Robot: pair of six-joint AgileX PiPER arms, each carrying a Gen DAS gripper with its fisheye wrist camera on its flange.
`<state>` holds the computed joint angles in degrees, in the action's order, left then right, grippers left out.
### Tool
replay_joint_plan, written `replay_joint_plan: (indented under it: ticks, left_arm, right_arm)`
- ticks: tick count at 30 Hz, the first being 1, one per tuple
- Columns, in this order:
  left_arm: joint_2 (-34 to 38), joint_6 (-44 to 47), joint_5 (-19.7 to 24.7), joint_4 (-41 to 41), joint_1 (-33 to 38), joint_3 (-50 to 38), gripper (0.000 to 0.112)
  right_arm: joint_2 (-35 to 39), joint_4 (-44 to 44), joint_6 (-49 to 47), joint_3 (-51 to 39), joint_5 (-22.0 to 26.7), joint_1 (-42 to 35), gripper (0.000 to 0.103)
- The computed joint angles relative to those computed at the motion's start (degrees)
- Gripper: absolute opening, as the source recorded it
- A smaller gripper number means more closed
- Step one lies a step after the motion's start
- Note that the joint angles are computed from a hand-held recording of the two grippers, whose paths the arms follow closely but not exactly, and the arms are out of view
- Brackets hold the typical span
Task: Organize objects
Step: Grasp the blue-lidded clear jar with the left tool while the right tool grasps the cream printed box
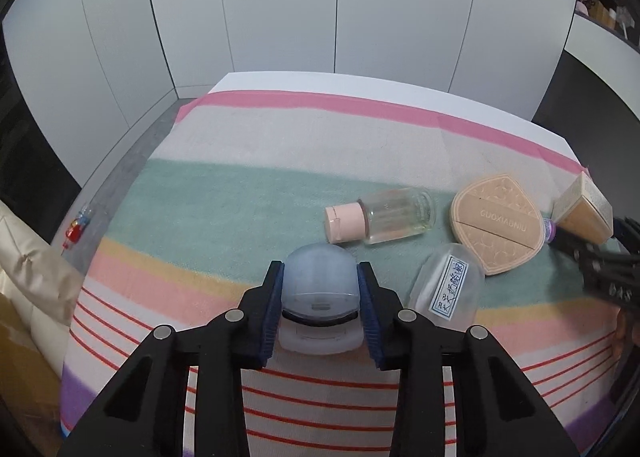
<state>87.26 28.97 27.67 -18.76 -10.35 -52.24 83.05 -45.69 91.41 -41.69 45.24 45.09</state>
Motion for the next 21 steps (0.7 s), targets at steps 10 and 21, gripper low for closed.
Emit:
replay_joint_plan:
  ticks: [10,21]
  left_arm:
    - [-1.3,-3.7,5.0,3.1,-0.5,-0.8,0.036]
    - [-10.3,-7.4,15.5,4.6,-0.6,-2.9,0.036]
  right_arm:
    - [-2.1,2.5,-2.0,-3.0,4.2,4.4,0.045]
    - [-7.0,7.5,1.4,-8.2,16.8,14.4,0.044]
